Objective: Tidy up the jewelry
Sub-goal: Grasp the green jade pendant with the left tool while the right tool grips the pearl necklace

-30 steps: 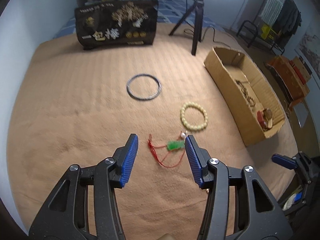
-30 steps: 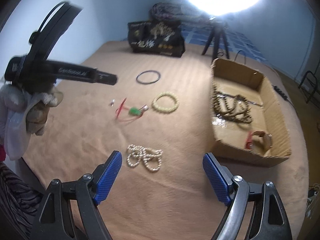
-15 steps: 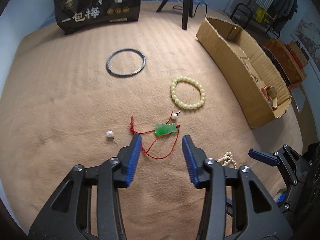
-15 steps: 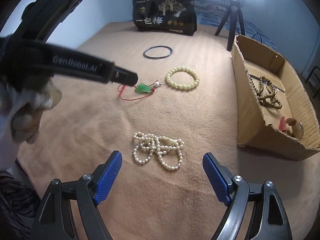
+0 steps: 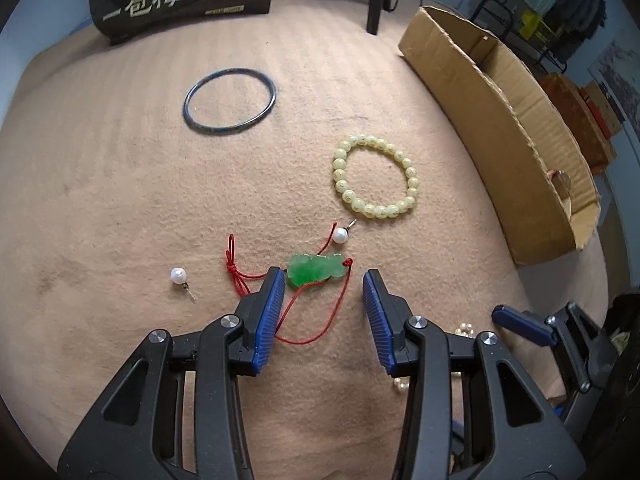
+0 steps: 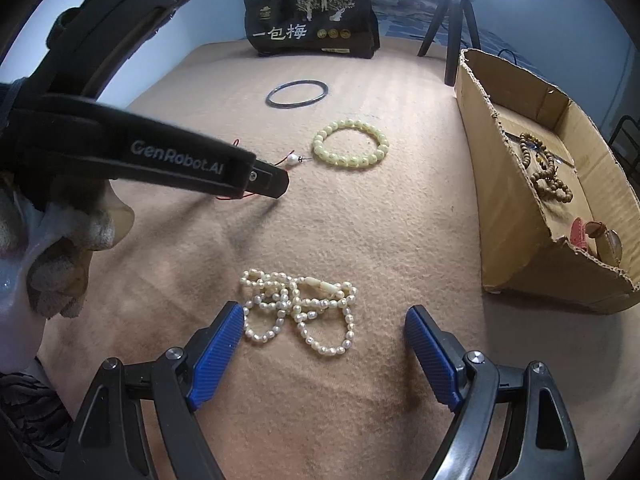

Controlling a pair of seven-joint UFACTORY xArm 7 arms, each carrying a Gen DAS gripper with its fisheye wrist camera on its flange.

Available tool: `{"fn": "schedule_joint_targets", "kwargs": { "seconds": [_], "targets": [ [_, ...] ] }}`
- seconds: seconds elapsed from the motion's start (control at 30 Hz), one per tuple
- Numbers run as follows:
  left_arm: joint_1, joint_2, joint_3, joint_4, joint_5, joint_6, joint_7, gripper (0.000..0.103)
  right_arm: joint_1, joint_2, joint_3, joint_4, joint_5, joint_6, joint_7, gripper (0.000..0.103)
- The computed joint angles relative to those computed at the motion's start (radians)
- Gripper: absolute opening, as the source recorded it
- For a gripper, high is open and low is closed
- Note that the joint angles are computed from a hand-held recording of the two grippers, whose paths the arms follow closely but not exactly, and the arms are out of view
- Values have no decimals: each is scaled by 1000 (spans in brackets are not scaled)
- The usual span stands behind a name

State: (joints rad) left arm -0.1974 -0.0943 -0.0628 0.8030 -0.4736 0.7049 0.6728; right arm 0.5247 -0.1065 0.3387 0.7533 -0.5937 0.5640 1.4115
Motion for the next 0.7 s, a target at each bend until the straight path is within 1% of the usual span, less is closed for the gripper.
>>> {"fn": "schedule_joint_targets", "kwargs": {
  "seconds": [0.07,0.1,0.23,0.3,0.37,0.47,0.53,0.57,0.63,0.67,0.7],
  "targets": [
    [0,6,-1,4,-1,-5,-1,41,1,8,3,11,-11,10,4,85],
    [0,7,-3,3,6,-11,-8,38,3,10,3,14,-13,14,1,85],
    [-3,10,-10,-6,35,-37,-38,33,13,32,-1,41,-14,38,-24,85],
    [-5,17,-12,-1,37,-40,-47,32,18,38,-6,48,-15,46,-26,85],
    [-7,24,-13,3,38,-43,-53,32,22,39,-10,51,-9,50,-30,82],
    [-6,28,-13,6,37,-44,-57,31,28,42,-12,61,3,79,-51,72],
    [-5,27,-12,6,34,-41,-60,31,31,44,-14,68,11,89,-71,60],
    [-4,28,-12,7,33,-40,-61,31,32,46,-16,73,13,93,-83,56],
    [-3,27,-11,6,30,-39,-59,31,35,50,-17,81,17,100,-102,41],
    [-3,27,-11,6,30,-38,-58,31,37,52,-17,85,17,104,-109,39],
    [-3,26,-11,5,29,-38,-58,31,39,54,-17,87,16,106,-113,32]
  ]
}}
